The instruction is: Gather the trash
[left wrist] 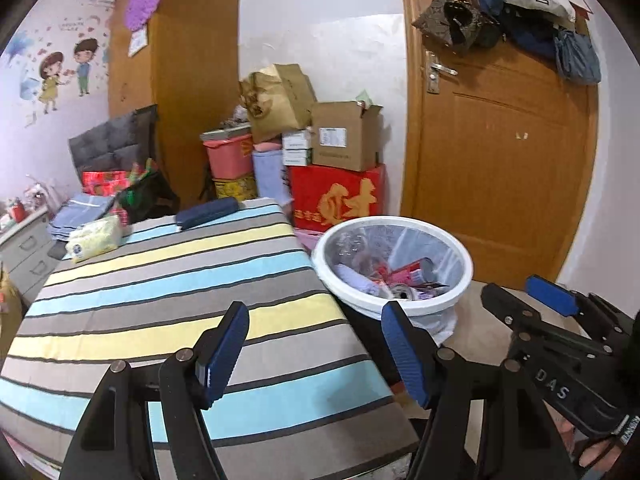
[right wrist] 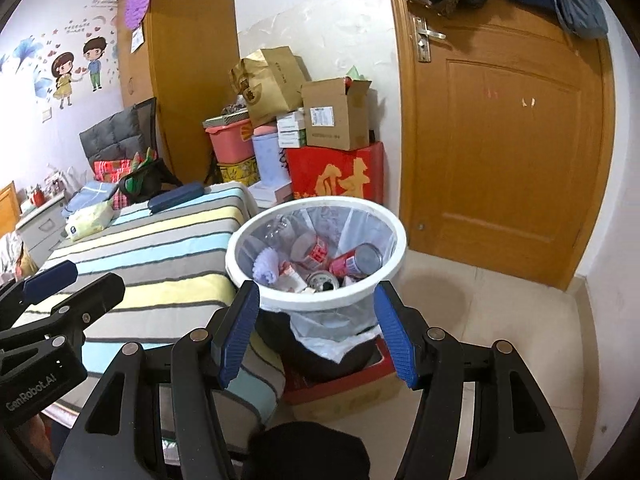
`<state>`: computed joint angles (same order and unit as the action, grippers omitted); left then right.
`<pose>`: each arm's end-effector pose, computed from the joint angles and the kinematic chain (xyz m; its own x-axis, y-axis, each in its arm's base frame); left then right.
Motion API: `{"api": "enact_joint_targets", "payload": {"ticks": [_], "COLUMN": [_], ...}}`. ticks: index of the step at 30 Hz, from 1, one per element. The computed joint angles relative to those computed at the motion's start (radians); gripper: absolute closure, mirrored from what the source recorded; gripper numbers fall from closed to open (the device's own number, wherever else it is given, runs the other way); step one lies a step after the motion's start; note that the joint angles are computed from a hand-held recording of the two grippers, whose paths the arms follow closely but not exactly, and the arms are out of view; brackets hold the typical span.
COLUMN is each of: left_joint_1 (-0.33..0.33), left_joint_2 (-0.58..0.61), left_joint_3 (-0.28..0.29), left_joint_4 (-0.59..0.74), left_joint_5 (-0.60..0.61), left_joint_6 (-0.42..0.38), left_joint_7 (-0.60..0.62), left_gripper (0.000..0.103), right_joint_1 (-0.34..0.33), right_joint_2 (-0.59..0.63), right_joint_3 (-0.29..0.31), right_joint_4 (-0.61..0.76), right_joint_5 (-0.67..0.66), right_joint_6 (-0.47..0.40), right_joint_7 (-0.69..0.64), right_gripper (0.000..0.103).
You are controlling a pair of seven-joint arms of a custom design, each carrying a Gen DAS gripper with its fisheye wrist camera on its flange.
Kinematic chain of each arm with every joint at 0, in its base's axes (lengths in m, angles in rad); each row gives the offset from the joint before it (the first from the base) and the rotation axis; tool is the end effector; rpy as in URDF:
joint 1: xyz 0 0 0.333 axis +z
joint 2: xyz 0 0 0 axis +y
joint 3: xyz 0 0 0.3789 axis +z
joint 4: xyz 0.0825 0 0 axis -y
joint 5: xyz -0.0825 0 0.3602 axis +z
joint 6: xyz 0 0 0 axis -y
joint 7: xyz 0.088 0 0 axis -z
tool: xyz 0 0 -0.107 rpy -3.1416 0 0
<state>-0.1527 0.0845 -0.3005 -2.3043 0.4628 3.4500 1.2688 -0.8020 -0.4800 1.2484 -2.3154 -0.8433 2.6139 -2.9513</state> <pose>0.4717 -0.2818 0.5167 -0.5977 -0.8012 -0.0284 -0.3886 0.3205 -0.8639 0.4083 0.2864 0.5017 -0.4979 -0.8649 -0.0636 -0.4185 0.3039 -0.8559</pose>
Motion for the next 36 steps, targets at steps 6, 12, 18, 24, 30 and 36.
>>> {"api": "enact_joint_targets", "payload": {"ticks": [6,12,18,24,30,36], "left_joint_1": [0.024,-0.013,-0.005,-0.004,-0.001,-0.017], "left_joint_2": [0.000,-0.010,-0.015,-0.020,-0.023,-0.031], "left_joint_3": [-0.008,0.022,0.020,0.024,0.027,0.037], "left_joint_4": [-0.011,-0.031,-0.035,-0.038,-0.043,-0.053], "left_joint_5": [0.039,-0.022,-0.003,0.017,0.037,0.011], "left_joint_6": [0.006,0.015,0.014,0.015,0.028,0.029], "left_joint_7": [-0.037,0.016,-0.006,-0.027,-0.041,-0.018], "left_gripper": [0.035,0.035,0.035,0.035,0.035,0.035], "right_joint_1": [-0.014,-0.033,-0.045,-0.061,-0.067,-0.079], "right_joint_2": [-0.036,-0.096,-0.144,-0.180,-0.217,-0.242], "right_joint_3": [0.025,0.031,0.031,0.036,0.037,0.042], "right_joint_4": [-0.003,-0.014,-0.025,-0.034,-0.041,-0.044], "right_joint_5": [0.033,0.103,0.174,0.247,0.321,0.390], "right_joint_6": [0.013,0.045,0.082,0.110,0.127,0.149], "right_joint_7": [-0.003,-0.046,-0.099,-0.153,-0.209,-0.266], "right_gripper": [0.042,0.042,0.042,0.042,0.042,0.042]}}
